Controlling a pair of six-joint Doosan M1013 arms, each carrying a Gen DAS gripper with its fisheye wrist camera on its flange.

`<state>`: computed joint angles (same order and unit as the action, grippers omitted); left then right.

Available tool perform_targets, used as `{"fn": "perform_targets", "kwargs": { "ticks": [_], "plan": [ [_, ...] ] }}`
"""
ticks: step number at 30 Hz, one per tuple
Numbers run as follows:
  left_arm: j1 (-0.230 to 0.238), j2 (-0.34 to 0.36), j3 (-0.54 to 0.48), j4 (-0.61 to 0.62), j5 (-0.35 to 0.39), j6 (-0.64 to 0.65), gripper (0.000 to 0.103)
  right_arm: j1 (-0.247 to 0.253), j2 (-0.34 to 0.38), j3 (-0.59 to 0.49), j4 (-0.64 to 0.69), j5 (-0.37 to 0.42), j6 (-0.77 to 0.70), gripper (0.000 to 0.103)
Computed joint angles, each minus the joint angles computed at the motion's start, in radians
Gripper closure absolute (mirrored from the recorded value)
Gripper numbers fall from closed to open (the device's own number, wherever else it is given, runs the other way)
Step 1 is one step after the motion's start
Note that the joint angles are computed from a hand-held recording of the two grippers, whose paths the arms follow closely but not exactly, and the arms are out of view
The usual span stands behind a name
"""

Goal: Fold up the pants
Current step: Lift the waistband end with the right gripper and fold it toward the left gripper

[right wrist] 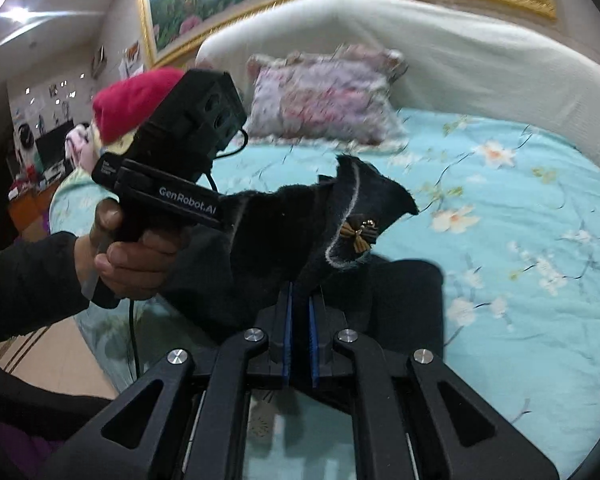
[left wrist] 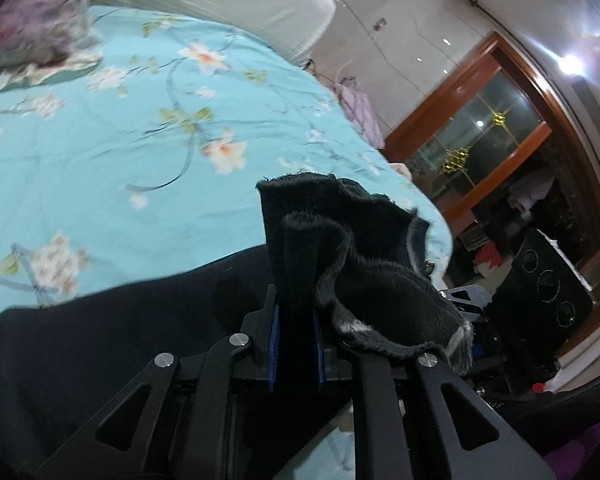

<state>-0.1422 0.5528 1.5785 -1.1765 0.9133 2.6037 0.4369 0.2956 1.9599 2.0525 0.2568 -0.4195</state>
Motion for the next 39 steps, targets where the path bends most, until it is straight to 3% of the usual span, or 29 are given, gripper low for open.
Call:
{"fn": "perform_targets", "kwargs": {
  "ticks": [5,7,9,12,17,28,39],
  "plan": [
    [0.031,-0.002,0.035,-0.046,-0.018,-0.006,0.089,0.000,0.030,-0.026,-0.202,0.035,0.235,0.085],
    [0.044,-0.007,0.053,-0.072,-0.021,-0.002,0.089,-0.002,0.039,-0.030,-0.229,0.069,0.281,0.077],
    [0.052,-0.013,0.068,-0.082,-0.031,0.002,0.091,-0.003,0.049,-0.036,-0.235,0.104,0.303,0.059],
    [0.063,-0.022,0.090,-0.097,-0.050,0.005,0.091,0.007,0.059,-0.046,-0.229,0.114,0.303,0.048],
    [0.085,-0.052,0.144,-0.145,-0.084,0.013,0.091,0.013,0.072,-0.061,-0.252,0.152,0.353,0.045],
    [0.113,-0.170,0.301,-0.230,-0.239,0.066,0.090,-0.001,0.069,-0.057,-0.185,0.298,0.356,0.045],
    [0.147,-0.274,0.436,-0.378,-0.375,0.083,0.081,0.023,0.082,-0.109,-0.213,0.329,0.396,0.045]
  ]
}}
